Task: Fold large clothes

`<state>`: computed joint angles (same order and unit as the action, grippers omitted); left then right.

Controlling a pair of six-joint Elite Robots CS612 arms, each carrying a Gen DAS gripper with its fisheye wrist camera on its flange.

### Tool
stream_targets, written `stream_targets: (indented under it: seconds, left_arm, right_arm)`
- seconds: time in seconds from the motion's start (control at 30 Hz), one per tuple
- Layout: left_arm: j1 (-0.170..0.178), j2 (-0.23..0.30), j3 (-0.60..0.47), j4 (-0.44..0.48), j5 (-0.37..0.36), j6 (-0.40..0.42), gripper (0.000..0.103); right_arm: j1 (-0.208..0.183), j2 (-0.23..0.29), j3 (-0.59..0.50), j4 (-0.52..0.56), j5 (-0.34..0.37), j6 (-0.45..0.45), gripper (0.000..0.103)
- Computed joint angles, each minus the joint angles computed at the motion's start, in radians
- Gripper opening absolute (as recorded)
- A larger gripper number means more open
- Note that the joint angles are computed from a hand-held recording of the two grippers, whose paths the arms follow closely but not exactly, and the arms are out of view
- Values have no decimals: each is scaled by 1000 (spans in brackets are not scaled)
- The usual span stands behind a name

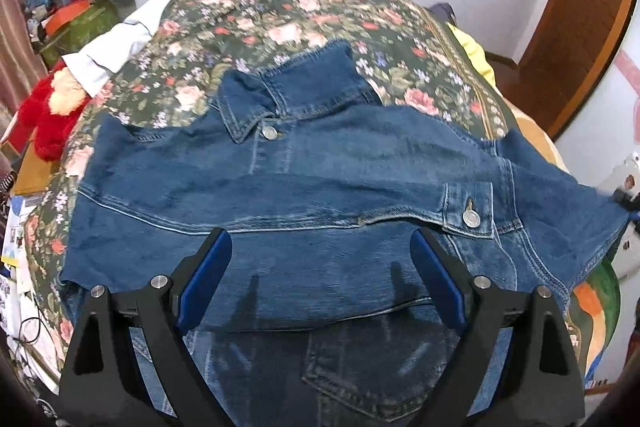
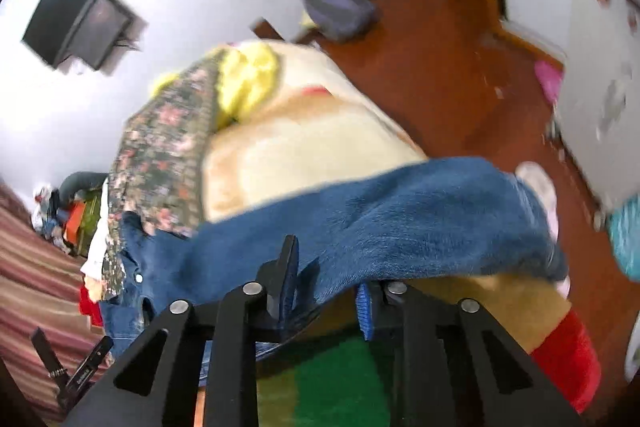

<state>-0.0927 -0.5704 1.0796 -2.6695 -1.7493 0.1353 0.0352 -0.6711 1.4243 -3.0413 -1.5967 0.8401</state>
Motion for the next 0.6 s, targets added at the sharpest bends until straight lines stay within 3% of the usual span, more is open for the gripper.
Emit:
stream_targets:
  seconds: [0.13,0.3,0.5,0.6]
  left_arm:
    - [13,-13,23,-46,-28,-7,91]
    - [32,-25,42,-94,-58,-24,91]
    - [63,-35,64,-144,-46,-45,91]
    - [81,-38,74,-150,-44,-63,91]
  right_arm:
    - [32,-8,-55,-59,-40,-112,18]
    - [73,26,-195,-94,36,-207,18]
    - [138,145,-464,2,203,-307,18]
    - [172,210,-584,106,234,-362,18]
